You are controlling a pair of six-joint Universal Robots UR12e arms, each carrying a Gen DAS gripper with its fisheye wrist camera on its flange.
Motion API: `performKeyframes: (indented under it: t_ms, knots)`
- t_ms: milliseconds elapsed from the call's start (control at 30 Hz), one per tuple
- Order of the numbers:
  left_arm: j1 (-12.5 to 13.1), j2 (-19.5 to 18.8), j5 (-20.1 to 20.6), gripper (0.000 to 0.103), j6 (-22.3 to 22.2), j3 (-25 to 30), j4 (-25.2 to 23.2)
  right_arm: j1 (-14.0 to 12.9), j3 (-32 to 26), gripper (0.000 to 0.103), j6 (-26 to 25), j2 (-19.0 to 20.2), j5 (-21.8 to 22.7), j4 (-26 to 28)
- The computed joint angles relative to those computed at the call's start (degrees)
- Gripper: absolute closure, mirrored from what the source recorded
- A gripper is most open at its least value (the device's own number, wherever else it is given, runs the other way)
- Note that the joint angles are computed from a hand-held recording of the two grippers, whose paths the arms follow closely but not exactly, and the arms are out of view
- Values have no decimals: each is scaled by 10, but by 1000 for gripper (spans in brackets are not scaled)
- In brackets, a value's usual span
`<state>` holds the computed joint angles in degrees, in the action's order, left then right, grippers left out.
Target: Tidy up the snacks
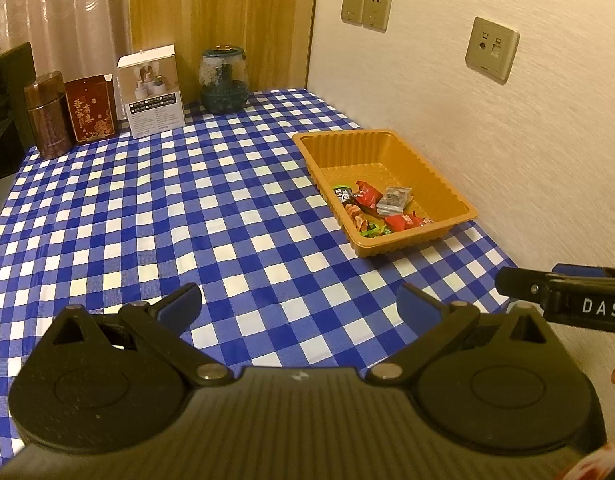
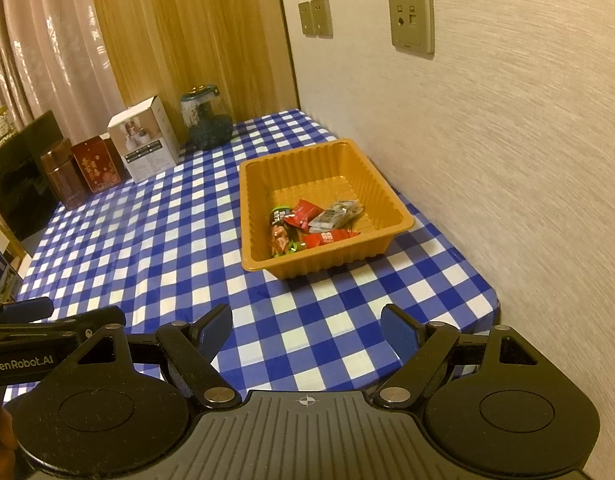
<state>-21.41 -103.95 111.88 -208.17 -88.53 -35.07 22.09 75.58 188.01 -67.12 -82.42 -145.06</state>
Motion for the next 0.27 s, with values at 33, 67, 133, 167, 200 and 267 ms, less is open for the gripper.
performKeyframes:
  t_ms: [33, 67, 133, 167, 200, 267]
  knots:
    - [0, 0, -1, 0, 1, 1, 0, 0, 1, 22, 1, -1, -1, 1]
    - [1, 0, -2, 0, 2, 1, 0, 0, 1, 22, 1, -1, -1, 1]
    - [0, 0, -3, 0, 2, 0, 5, 0, 1, 22, 0, -1, -1, 0]
    - [0, 0, -4, 0, 3, -2, 10, 0, 1, 22, 0, -1, 0, 0]
    - [0, 0, -4, 0, 4, -3, 14, 0, 1, 22, 0, -1, 0, 0]
    - [1, 0, -10, 0, 5, -3, 19, 0, 1, 22, 0, -1, 0, 0]
